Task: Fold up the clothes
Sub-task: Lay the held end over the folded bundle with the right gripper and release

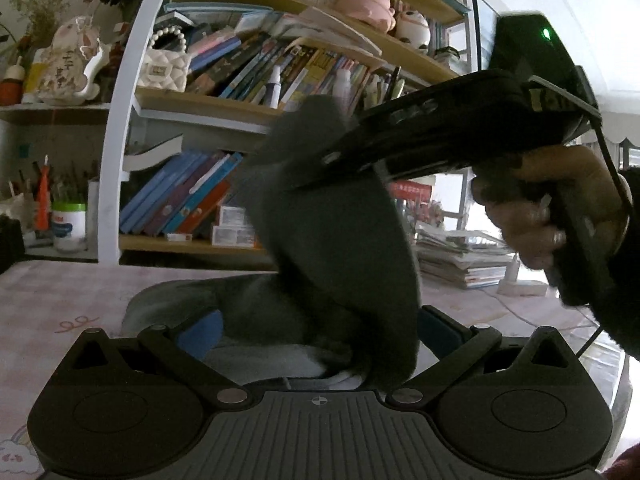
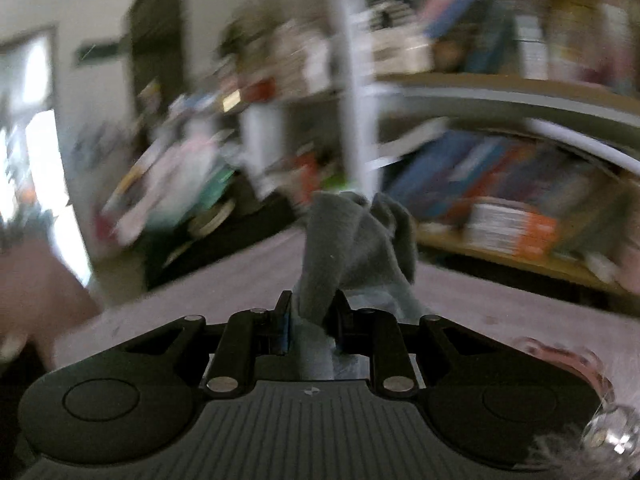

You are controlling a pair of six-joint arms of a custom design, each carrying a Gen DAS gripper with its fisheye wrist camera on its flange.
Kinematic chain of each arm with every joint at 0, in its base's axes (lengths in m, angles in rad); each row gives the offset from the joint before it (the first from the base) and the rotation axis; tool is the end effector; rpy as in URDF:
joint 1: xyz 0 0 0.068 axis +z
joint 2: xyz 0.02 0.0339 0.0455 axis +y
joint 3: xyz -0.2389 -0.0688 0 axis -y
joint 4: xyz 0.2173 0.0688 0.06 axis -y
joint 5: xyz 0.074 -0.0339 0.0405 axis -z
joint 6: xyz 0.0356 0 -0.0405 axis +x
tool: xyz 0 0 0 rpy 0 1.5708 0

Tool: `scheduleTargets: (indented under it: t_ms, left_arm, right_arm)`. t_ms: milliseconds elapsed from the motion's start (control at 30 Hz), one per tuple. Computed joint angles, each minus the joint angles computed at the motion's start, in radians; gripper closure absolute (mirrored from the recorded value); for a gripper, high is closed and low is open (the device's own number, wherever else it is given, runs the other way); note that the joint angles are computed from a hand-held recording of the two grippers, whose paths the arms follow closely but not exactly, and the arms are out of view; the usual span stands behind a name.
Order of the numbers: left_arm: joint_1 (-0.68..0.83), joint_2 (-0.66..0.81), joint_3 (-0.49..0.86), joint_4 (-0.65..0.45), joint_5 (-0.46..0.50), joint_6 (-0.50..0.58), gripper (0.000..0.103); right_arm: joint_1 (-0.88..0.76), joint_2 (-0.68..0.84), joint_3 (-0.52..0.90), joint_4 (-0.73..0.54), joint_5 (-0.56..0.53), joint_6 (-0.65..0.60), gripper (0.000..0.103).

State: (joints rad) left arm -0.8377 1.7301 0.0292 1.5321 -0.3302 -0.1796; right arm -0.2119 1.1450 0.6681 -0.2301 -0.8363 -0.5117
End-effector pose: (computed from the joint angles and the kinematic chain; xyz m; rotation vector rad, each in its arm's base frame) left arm 0.1393 -0.1374 0.1080 0.3299 1.7213 -0.4608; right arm 0.2170 -0.0197 0.2211 -0.7098 1.9331 0.5093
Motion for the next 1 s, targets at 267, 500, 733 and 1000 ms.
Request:
scheduleTargets:
  t_ms: [267, 500, 733, 1000]
  left_arm:
    - [0.009, -0.04, 0.013, -0.077, -0.029, -0.047, 0.0]
    - [0.036, -0.041, 0.007, -0.073, -0.005, -0.068, 0.0]
    - [0.023, -0.074, 0.025, -0.151, -0.053, -0.079, 0.0]
    - [0.03, -0.047, -0.012, -0.058, -0.102, -0.124, 0.0]
  right_arm:
    - [0.145, 0.248, 0.158, -0.229, 0.068, -0.117, 0.071]
    - [-0.066, 0.402, 0.323, -0.612, -0.27, -0.339, 0.054]
    - [-0.317, 0.409, 0.338, -0.741, -0.394, -0.511, 0.045]
    - [-0.456, 0.433, 0.155, -0.32, -0.22, -0.212, 0.027]
